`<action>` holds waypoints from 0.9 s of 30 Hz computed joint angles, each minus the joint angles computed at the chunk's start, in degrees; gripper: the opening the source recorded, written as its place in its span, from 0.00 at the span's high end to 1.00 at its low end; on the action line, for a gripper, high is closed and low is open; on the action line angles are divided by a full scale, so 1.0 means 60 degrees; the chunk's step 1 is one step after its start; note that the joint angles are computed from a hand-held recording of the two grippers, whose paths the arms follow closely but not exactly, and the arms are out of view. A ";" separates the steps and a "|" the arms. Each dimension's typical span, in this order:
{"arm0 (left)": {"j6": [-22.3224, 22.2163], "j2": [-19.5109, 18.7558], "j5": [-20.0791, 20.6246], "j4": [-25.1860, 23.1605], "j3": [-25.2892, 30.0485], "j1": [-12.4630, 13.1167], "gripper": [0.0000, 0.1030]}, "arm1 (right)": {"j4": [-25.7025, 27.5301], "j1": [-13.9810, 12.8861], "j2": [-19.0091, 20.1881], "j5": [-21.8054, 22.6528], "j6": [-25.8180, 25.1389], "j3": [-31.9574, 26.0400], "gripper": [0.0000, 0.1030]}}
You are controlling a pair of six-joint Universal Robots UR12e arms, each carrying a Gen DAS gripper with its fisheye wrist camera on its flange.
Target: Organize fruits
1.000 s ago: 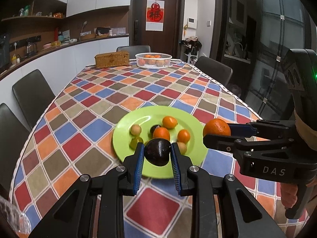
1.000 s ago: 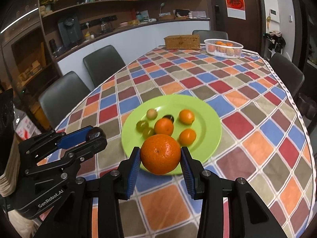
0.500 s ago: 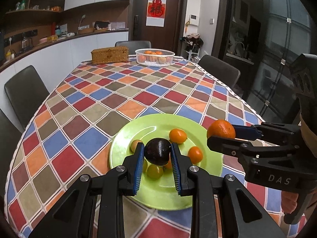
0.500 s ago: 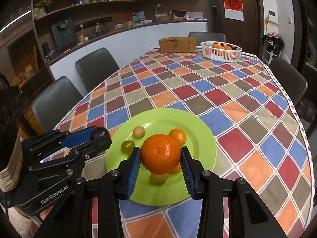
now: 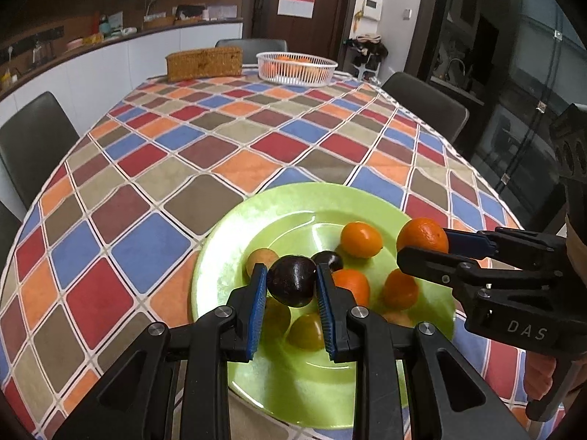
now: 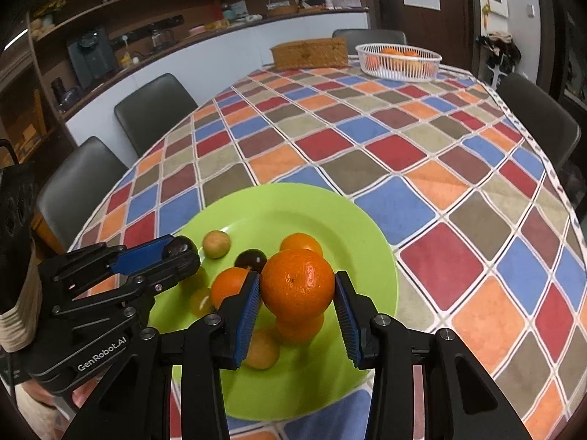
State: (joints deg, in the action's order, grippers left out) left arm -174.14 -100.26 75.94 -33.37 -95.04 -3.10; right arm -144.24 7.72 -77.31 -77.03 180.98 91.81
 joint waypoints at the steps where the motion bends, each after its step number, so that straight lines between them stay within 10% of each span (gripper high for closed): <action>1: 0.0035 -0.0025 -0.0015 -0.0059 0.0030 0.0002 0.74 | 0.0011 -0.0009 0.0024 0.0014 0.0030 -0.0009 0.60; 5: 0.0177 0.0013 0.0086 0.0124 -0.0022 -0.0029 0.54 | 0.0014 -0.0030 0.0074 0.0051 0.0148 -0.0018 0.59; 13: 0.0221 0.0467 0.0660 0.0449 -0.0361 -0.0134 0.54 | -0.0438 -0.0016 -0.0270 -0.0220 0.0166 0.0358 0.52; 27: 0.0159 0.1844 0.1800 0.1849 -0.1549 -0.0456 0.23 | -0.1862 0.0047 -0.1768 -0.0928 0.0622 0.1803 0.31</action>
State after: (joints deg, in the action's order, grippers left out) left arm -173.19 -89.20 86.75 -22.28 -104.33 -5.84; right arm -155.41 8.01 -87.92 -82.59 184.72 102.63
